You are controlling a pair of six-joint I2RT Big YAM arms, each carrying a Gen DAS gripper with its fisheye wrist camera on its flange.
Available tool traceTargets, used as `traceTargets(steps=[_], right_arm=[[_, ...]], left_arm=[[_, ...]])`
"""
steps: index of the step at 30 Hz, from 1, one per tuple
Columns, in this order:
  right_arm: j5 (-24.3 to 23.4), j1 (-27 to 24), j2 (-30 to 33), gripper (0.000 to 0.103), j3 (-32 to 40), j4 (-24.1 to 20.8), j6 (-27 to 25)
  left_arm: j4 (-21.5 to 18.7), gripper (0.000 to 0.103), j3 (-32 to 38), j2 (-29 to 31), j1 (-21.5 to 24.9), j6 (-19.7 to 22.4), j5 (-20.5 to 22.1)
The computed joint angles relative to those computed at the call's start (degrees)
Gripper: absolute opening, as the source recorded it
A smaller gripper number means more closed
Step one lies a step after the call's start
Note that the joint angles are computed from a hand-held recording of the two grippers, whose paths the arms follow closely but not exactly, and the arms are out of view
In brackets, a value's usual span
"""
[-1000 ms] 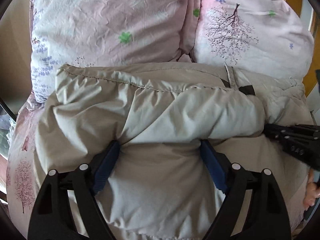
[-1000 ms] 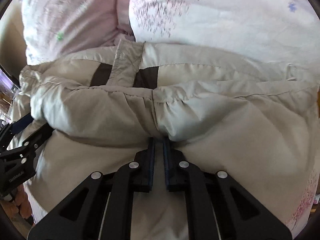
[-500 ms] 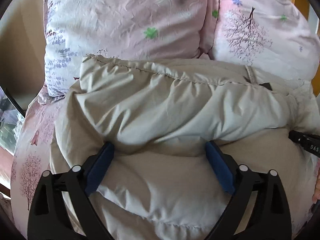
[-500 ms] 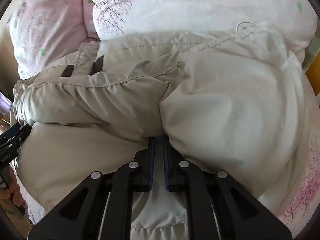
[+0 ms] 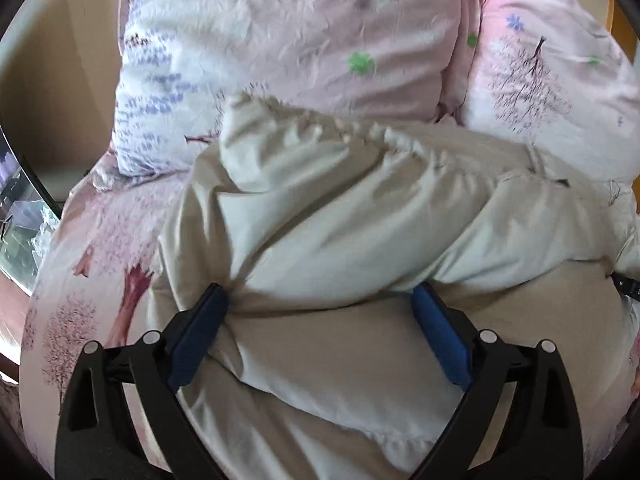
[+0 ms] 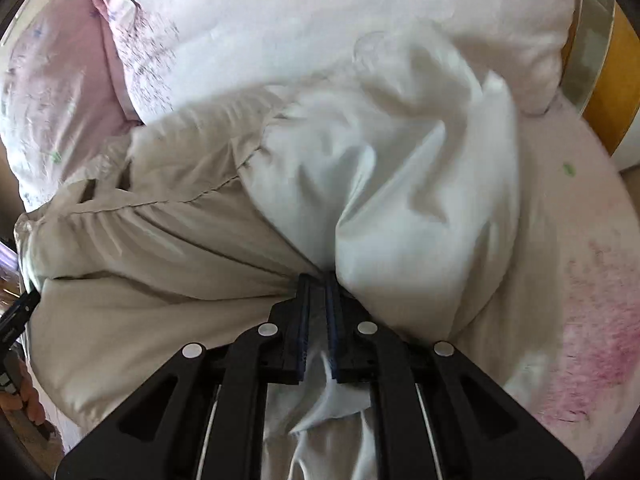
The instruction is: Fold large clothes
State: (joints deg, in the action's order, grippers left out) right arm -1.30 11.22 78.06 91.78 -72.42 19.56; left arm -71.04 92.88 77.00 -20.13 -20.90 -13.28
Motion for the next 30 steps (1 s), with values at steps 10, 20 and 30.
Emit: traceTargets(steps=[10,20,30], right_arm=[[-4.40,-1.11,-15.32,0.085,-10.99,8.31,7.03],[-26.41,-16.11,-27.27,0.083,-29.60,19.13,34.03],[-29.18,-18.92,-25.15,0.077,-31.52,26.72,40.14]], left_arm=[[7.20,0.094,-11.34,-14.11,1.85,-0.18,10.50],[13.45,0.094,-26.89,-28.68,10.79,-14.89,28.30],[22.01,0.090,-29.62,-24.97,13.79,-27.31,36.44]])
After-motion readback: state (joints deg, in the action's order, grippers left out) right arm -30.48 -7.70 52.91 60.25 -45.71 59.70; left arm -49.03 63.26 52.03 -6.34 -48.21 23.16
